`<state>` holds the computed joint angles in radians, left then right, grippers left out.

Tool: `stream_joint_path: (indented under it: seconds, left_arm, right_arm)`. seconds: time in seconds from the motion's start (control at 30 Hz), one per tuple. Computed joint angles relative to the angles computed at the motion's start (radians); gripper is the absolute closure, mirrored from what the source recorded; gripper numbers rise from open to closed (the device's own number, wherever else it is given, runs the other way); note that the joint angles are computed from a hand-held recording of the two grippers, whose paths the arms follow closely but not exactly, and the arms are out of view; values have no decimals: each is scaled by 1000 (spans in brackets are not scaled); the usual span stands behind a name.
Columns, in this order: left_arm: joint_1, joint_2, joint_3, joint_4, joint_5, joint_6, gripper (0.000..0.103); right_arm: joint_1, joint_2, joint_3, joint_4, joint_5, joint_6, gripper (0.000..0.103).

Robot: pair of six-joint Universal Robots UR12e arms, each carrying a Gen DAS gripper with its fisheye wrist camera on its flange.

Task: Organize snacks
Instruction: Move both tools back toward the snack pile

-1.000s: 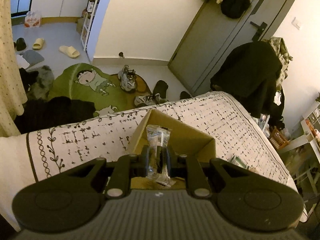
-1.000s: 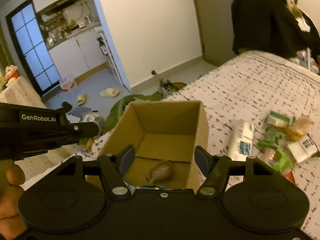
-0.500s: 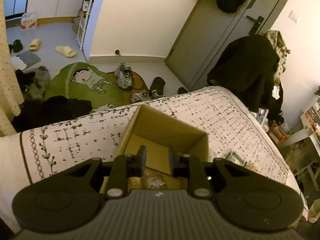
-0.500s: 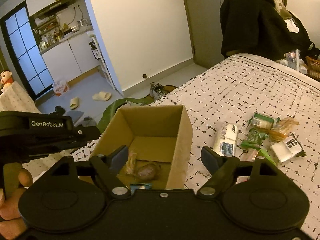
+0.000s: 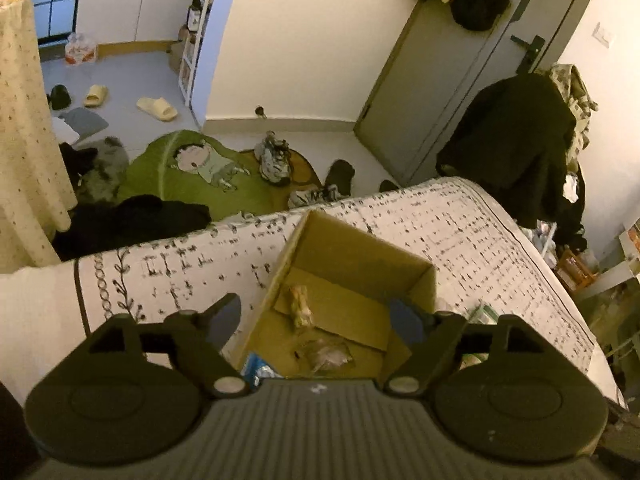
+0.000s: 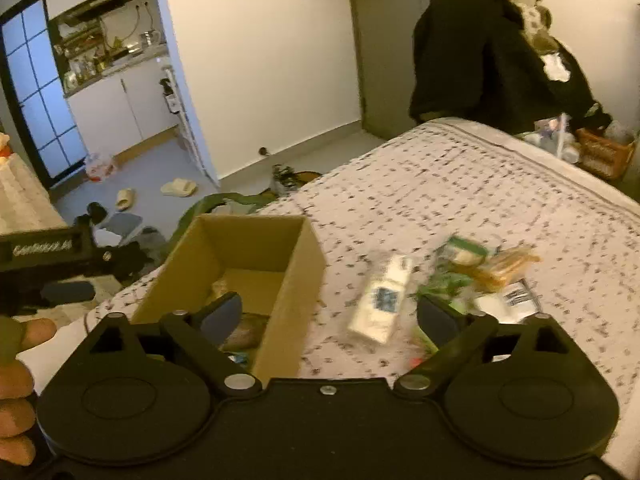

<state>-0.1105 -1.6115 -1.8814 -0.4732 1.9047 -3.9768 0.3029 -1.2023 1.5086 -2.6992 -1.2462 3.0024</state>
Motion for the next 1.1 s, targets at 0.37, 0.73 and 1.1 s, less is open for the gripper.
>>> stream_joint_path:
  seconds: [0.37, 0.73, 1.1]
  left_arm:
    - [-62, -25, 43, -32, 105, 58, 8]
    - [-91, -50, 62, 3, 65, 71, 0]
    - [-120, -89, 91, 37, 51, 98, 0]
  right_arm:
    - [-21, 15, -27, -26, -24, -4, 0]
    - [-60, 16, -32, -14, 25, -97, 0]
    - [-113, 31, -41, -53, 54, -68, 0]
